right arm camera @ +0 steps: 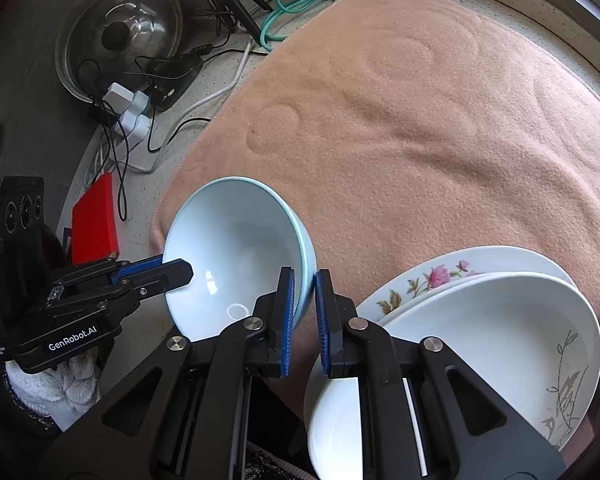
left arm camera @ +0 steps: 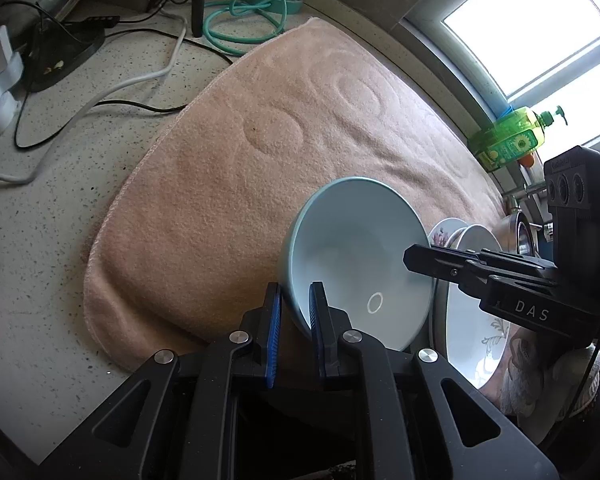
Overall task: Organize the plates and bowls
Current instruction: 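Carry the light-blue bowl to the nested steel bowls and lower it inside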
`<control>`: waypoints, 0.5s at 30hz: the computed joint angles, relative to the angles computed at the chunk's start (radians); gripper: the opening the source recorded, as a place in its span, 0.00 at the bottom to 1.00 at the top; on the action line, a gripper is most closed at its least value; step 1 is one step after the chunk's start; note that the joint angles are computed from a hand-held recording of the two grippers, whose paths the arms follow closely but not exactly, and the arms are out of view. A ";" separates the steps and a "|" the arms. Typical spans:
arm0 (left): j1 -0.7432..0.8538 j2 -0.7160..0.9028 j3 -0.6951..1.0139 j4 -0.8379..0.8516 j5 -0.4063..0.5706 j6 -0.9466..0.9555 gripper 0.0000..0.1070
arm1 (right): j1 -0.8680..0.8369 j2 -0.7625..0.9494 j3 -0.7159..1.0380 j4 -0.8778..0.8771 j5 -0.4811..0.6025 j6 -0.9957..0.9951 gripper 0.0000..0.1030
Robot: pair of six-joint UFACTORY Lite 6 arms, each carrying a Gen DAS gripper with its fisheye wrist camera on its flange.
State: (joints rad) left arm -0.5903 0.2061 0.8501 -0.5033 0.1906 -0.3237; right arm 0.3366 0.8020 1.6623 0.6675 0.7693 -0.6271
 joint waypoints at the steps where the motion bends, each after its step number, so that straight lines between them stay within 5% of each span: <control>1: -0.001 0.000 0.008 0.024 0.003 -0.021 0.11 | -0.004 -0.005 -0.002 0.005 0.000 -0.002 0.10; 15: -0.030 0.094 0.266 0.299 0.099 -0.208 0.11 | -0.108 -0.148 -0.078 0.052 -0.019 -0.009 0.10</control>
